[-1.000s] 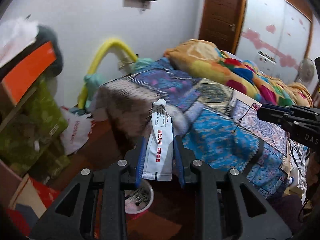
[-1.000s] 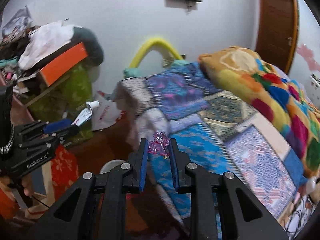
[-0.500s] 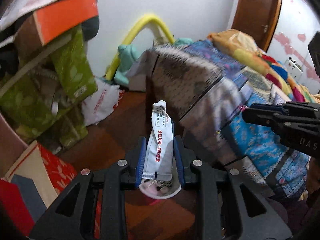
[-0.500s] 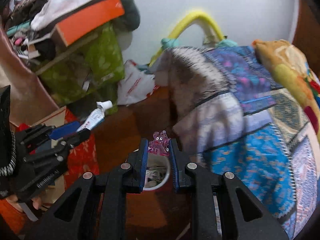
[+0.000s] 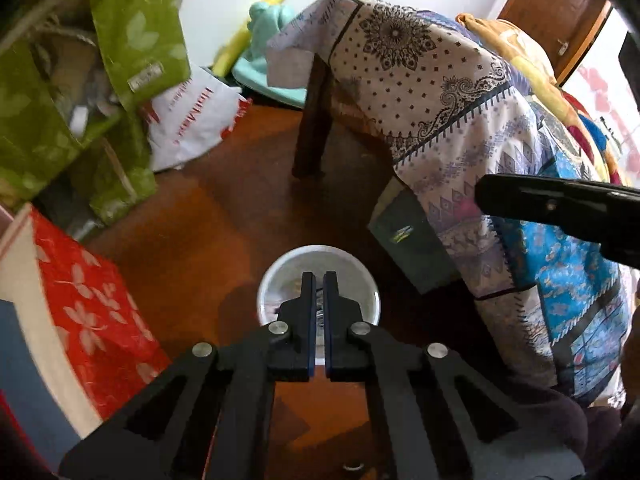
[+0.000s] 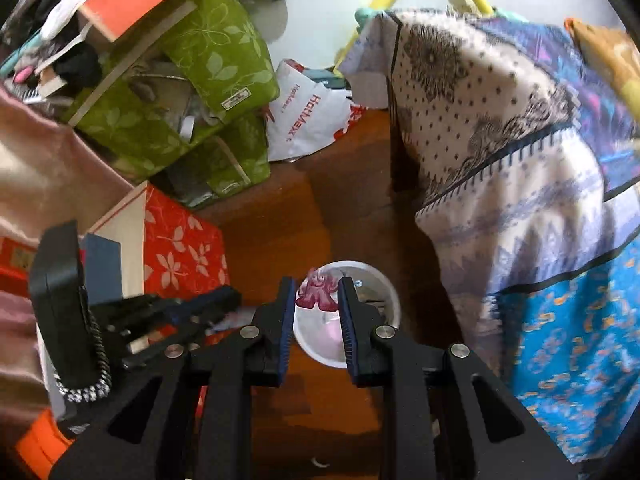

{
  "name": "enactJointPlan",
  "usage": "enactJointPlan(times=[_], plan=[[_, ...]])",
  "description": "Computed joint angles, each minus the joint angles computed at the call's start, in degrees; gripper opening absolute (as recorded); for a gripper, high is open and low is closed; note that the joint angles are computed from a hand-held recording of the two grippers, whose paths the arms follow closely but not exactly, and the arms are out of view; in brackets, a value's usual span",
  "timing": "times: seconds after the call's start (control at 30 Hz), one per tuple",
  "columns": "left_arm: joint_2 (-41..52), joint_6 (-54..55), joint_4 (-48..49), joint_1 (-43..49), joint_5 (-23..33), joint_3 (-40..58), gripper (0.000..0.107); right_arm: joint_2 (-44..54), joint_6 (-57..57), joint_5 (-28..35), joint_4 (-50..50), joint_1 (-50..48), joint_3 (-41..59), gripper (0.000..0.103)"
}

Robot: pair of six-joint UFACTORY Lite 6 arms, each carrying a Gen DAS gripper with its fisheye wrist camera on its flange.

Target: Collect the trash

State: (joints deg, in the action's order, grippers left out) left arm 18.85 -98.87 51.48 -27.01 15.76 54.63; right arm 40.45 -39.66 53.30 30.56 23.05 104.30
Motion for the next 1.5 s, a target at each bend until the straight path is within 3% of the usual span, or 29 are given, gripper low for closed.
enactJointPlan(times=[0.13,0.33,0.4,0.43,0.5,0.6,0.87,1.07,1.2,1.5], plan=[[4.3,1.35,-0.44,1.21,-0.21,3.57,0.001,4.45,2.72,1.76,-3.09,1.16,4.21,0.036],[4.81,2.75,-1.67,2.03,-0.73,4.76,0.002,2.11,0.05,-1.4,-3.94,0.84,0.25,0.036],[4.92,7.06,-5.58,1.78,0.55,5.76,0.007,0.73,-0.07,-2.78,-4.28,0.43,-1.36,0.036],[4.73,10.13,-8.36,1.38,1.9,6.34,0.01,-0.02,-0.32,-3.26,-4.09,0.14,-2.16,0.036],[4.16,10.65,-8.98,0.37,4.62,7.01,0.029,-1.66,-1.0,-3.63,-3.11,-0.93,-3.5,0.036],[0.44,4.37,-3.42,-3.11,9.64,5.96,0.048,-5.85,-2.43,-4.41,-0.95,-2.78,-7.25,0.036],[-9.32,5.84,-4.46,-13.02,23.38,8.18,0.049,-24.09,-7.75,-5.2,5.19,-9.57,-20.96,0.036],[-14.44,5.27,-2.49,-24.1,36.86,16.07,0.05,-45.09,-14.44,-3.95,9.63,-19.18,-32.6,0.036],[-12.46,6.56,0.69,-34.35,47.97,28.23,0.05,-57.81,-17.01,1.87,13.1,-29.38,-35.32,0.036],[0.69,12.52,5.71,-53.61,64.35,59.64,0.05,-71.13,-31.57,36.82,32.89,-79.17,-32.27,0.036]])
